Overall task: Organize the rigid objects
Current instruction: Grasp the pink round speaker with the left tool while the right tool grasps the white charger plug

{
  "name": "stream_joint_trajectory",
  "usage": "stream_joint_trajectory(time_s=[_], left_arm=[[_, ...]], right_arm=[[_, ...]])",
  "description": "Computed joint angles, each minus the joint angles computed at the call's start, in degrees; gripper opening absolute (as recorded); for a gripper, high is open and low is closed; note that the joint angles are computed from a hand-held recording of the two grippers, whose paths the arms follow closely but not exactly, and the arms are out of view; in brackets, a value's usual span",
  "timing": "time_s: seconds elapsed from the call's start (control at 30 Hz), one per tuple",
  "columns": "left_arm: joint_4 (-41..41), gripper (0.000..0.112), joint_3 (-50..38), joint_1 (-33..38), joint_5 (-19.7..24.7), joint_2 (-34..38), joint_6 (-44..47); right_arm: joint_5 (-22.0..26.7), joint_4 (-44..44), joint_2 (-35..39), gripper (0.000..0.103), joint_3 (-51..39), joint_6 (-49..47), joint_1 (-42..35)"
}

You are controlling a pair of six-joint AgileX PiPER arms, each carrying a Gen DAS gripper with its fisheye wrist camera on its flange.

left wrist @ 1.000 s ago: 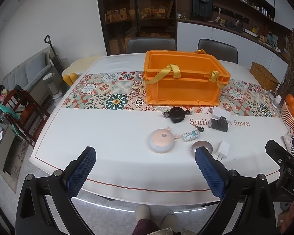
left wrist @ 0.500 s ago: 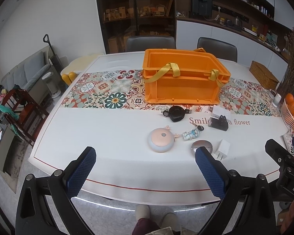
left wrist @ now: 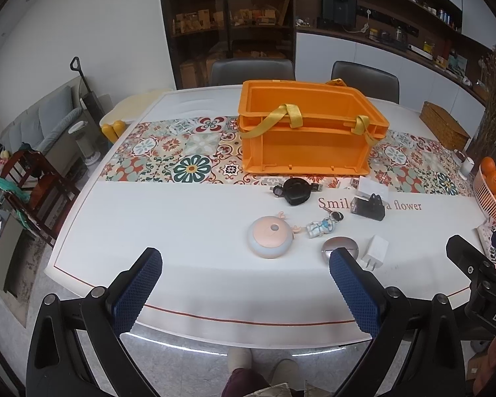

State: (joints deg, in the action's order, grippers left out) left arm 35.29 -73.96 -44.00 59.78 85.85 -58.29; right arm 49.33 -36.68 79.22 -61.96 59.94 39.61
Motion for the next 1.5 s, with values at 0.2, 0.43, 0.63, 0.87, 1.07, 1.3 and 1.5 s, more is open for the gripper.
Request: stream_joint_trajectory(time_s=[0.2, 0.43, 0.63, 0.87, 1.07, 1.3, 1.5], left_arm=[[-2.2, 0.103, 0.47, 2.14, -2.35, 1.19, 1.73], [-3.27, 0.103, 0.29, 4.98, -5.06, 4.45, 4.0], [-3.77, 0.103, 1.09, 7.55, -10.73, 7.14, 5.78], [-5.19, 0.103, 0.4, 10.49, -15.38, 12.19, 8.11], [-6.48, 0.103, 0.11, 12.61, -19.2, 16.19, 10.46], [-8.57, 0.103, -0.82, 14.34, -23.25, 20.95, 15.19], [-11.46, 0.103, -1.18, 15.67, -27.07, 24.12, 19.63]], right_arm=[[-0.56, 2.58, 2.17, 0.102, -0.94, -2.1, -1.78], [-2.97, 5.61, 5.8, 0.1, -0.75, -3.41, -4.66], [-5.73, 7.44, 9.56, 0.098, -1.02, -3.55, -7.19], [-8.39, 5.64, 14.2, 0.09, -1.18, 0.24, -9.01], [-11.16, 4.81, 18.36, 0.085, -1.42, 2.56, -9.53], [-15.25, 5.14, 22.96, 0.08, -1.35, 4.32, -10.87], [-16.88, 4.54, 27.11, 0.075, -2.52, 5.6, -11.32]])
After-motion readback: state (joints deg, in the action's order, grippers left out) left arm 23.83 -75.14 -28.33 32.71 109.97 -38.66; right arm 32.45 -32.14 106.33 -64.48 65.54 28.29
